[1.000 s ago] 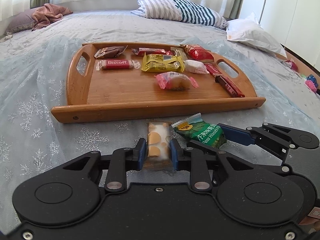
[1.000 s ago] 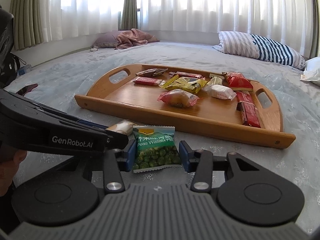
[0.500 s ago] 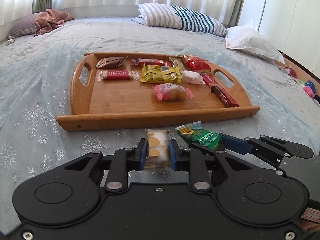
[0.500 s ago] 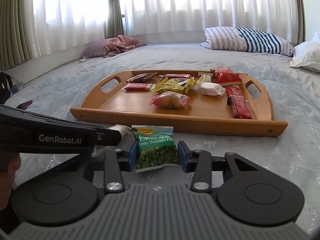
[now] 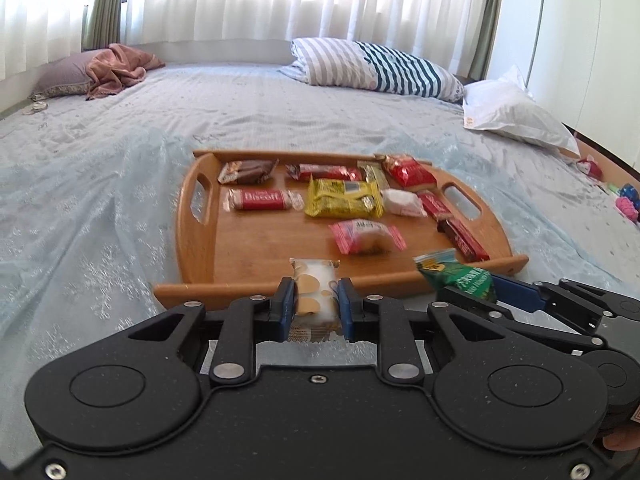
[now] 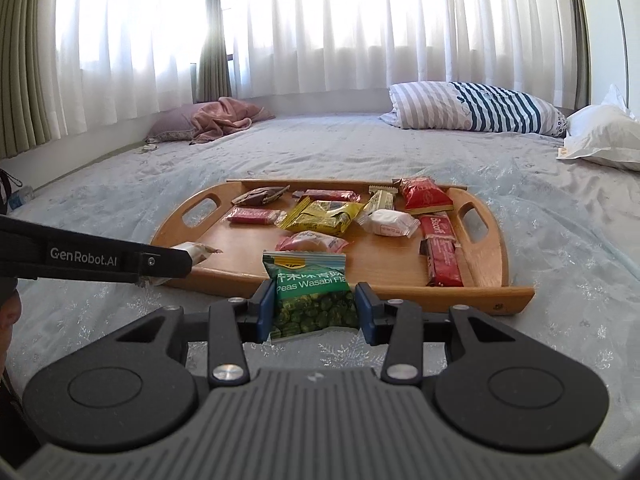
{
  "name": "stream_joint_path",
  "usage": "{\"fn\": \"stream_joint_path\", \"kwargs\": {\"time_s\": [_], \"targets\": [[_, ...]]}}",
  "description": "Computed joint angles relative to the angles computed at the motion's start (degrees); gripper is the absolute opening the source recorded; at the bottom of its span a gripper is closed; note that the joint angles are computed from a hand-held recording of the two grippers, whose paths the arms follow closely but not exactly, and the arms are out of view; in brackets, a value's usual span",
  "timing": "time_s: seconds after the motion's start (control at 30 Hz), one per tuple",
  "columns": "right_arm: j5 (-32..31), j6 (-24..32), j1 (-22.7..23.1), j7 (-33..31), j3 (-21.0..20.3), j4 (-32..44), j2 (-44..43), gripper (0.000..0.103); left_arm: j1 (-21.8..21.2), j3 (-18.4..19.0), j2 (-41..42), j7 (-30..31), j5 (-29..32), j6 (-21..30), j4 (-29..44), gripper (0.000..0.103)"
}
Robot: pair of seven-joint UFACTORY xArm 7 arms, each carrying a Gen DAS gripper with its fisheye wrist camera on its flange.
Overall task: Organize snacks
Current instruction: 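Carry the wafer pack and green pea pack over the tray with both tools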
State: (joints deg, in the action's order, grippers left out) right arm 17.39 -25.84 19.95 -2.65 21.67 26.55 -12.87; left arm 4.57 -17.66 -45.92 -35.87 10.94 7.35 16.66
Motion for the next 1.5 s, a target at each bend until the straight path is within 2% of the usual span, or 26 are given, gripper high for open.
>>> {"fn": "stream_joint_path", "kwargs": {"time_s": [0.13,0.2,0.37,0.43,0.5,0.57,0.6,0.7,0.77,0.87,1.0,1.03,1.07,1.1,1.2,1.5], "targets": [[4.6,-1.0,-2.4,-3.6,3.0,0.9,0.1,0.046,1.6,0.1,0.0,0.2,0.2,-1.4,0.5,0.022],[7.6,-1.5,-3.5,-6.0,4.5,1.6,0.4,0.046,3.1,-1.0,0.5,0.1,0.7,-1.7,1.3,0.016],[15.1,-2.4,-4.3,-11.7,6.1,3.7,1.6,0.046,4.7,-1.4,2.8,0.3,1.0,-2.9,2.8,0.011],[16.6,-2.6,-3.5,-12.9,5.1,4.3,2.1,0.046,4.9,-1.6,3.3,-0.1,0.8,-2.7,3.0,0.012],[18.4,-3.0,-2.7,-14.2,4.5,4.6,2.5,0.047,1.9,1.0,2.9,1.2,0.2,-3.4,1.7,0.014],[18.0,-3.0,-1.3,-13.6,2.9,4.0,2.2,0.047,-0.9,2.7,1.8,3.2,-0.1,-2.8,0.2,0.031],[18.2,-2.9,-0.9,-13.7,2.6,3.7,2.2,0.047,-2.1,3.5,1.4,4.1,-0.4,-1.8,-0.2,0.034],[17.7,-2.6,0.0,-12.9,1.5,2.5,1.6,0.047,-6.9,6.0,-0.8,6.6,-1.8,0.9,-2.7,0.035],[17.9,-2.3,0.2,-12.1,1.4,1.6,1.1,0.047,-9.7,7.5,-2.1,8.6,-2.6,1.6,-4.4,0.042],[20.1,-2.9,-0.5,-12.8,3.0,0.6,0.8,0.048,-11.6,7.5,-2.8,10.3,-3.4,3.2,-5.7,0.044],[22.3,-3.2,-0.4,-13.7,4.1,-0.2,0.5,0.048,-13.0,6.9,-2.7,11.1,-4.3,4.4,-6.7,0.039],[22.8,-3.5,-0.4,-13.9,4.4,-0.3,0.6,0.048,-12.3,5.8,-3.0,10.7,-4.1,4.3,-6.8,0.034],[23.5,-3.9,-0.3,-14.3,4.7,-0.6,0.6,0.048,-12.0,5.0,-3.3,10.4,-3.8,4.5,-6.8,0.024],[24.4,-4.1,-0.3,-15.1,5.0,-0.6,0.7,0.048,-12.3,5.0,-3.4,10.3,-3.9,4.6,-6.8,0.022],[26.5,-4.9,0.3,-17.0,5.3,-0.4,1.1,0.048,-11.9,4.3,-3.6,8.8,-4.3,4.5,-6.2,0.021],[27.8,-7.3,3.1,-18.3,3.0,0.6,2.1,0.048,-6.0,0.4,-3.1,4.1,-1.8,2.9,-3.4,0.021]]}}
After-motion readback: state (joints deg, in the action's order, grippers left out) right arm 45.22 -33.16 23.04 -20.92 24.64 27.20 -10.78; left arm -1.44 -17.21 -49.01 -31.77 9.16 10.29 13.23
